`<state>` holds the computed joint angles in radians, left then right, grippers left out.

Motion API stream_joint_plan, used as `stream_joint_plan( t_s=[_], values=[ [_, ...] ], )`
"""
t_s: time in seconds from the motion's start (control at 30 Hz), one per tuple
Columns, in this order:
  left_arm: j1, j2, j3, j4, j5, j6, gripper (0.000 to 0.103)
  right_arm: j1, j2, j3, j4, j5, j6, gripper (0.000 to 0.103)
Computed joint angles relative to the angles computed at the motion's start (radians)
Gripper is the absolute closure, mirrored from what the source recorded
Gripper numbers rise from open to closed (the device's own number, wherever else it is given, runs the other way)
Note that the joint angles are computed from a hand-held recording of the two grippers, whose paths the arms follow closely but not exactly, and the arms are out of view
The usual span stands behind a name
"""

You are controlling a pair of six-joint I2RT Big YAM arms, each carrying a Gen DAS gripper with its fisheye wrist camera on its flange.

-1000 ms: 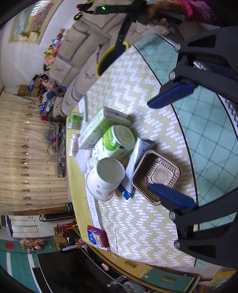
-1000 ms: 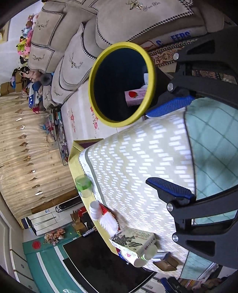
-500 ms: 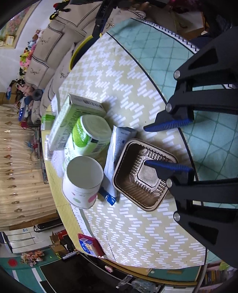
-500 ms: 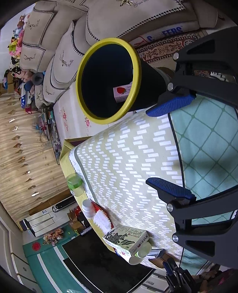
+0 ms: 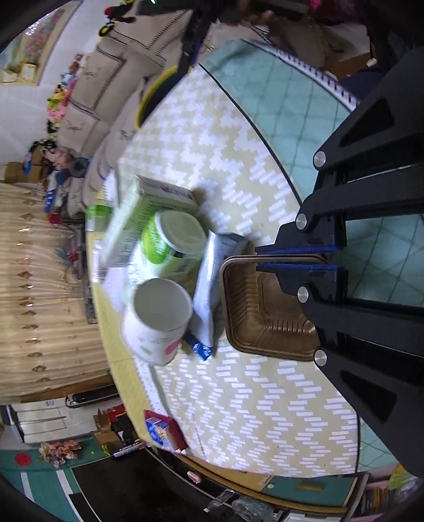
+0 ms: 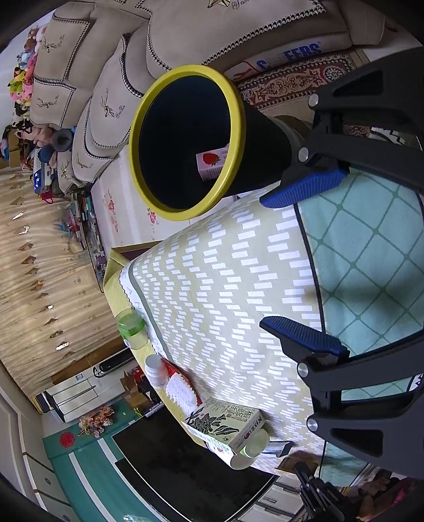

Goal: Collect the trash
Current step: 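Grasp the foil food tray with the left gripper and lift it, then carry the foil tray over the bin and open the left gripper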

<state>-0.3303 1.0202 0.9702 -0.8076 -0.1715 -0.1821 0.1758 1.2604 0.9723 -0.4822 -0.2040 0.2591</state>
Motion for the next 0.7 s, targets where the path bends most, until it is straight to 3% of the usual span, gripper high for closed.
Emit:
stream_joint_plan(
  t_s=[0.37,0.57,0.7],
  values=[
    [-0.154,0.024,0.096,0.002,-0.024,-0.024,0.098,-0.039,-0.056,-0.031,0.006,0.008,-0.002,0.038],
    [-0.240,0.133,0.210,0.042,0.030,0.024,0.098,-0.097,-0.080,-0.052,0.015,0.042,-0.007,0.038],
    [-0.265,0.272,0.333,0.047,0.118,0.051,0.098,-0.152,-0.097,-0.070,0.014,0.057,-0.010,0.038]
  ],
)
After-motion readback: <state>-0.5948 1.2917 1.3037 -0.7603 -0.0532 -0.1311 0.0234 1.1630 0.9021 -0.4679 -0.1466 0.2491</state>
